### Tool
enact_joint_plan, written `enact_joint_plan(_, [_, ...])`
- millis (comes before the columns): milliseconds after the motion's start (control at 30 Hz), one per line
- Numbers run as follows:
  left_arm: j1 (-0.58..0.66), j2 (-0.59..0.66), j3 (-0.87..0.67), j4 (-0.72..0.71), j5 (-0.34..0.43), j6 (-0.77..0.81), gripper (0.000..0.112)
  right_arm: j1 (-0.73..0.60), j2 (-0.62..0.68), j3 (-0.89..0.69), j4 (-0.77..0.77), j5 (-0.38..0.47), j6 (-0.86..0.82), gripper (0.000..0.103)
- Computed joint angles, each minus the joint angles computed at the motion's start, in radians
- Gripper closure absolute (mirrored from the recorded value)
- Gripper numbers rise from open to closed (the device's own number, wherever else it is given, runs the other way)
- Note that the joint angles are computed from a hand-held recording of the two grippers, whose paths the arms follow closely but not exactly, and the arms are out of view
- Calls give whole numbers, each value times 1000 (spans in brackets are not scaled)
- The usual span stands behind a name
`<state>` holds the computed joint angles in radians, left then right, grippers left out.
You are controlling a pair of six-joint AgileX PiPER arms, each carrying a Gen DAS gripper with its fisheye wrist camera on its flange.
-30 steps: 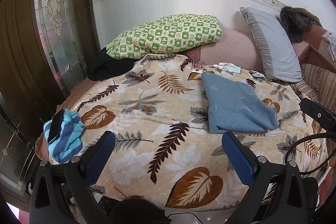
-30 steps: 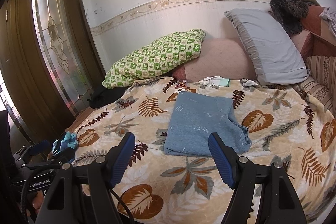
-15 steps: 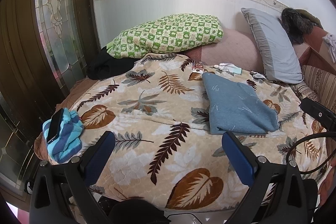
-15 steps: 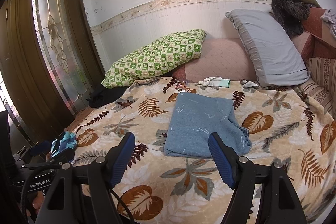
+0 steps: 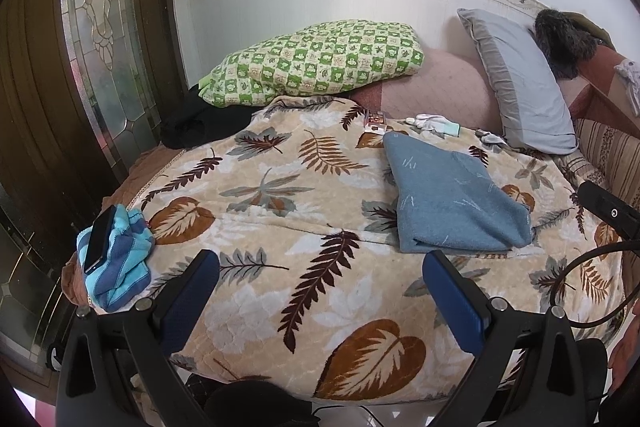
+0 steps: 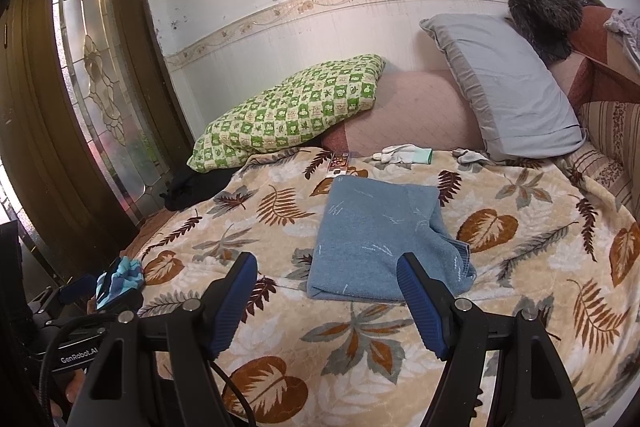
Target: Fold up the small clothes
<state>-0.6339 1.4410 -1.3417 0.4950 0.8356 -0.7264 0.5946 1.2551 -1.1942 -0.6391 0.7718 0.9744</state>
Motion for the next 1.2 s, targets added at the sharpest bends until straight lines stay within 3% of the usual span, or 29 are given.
enact_joint_plan(1200, [24,-9,11,-59,-31,44,11,34,8,-12,-51,48,48,28])
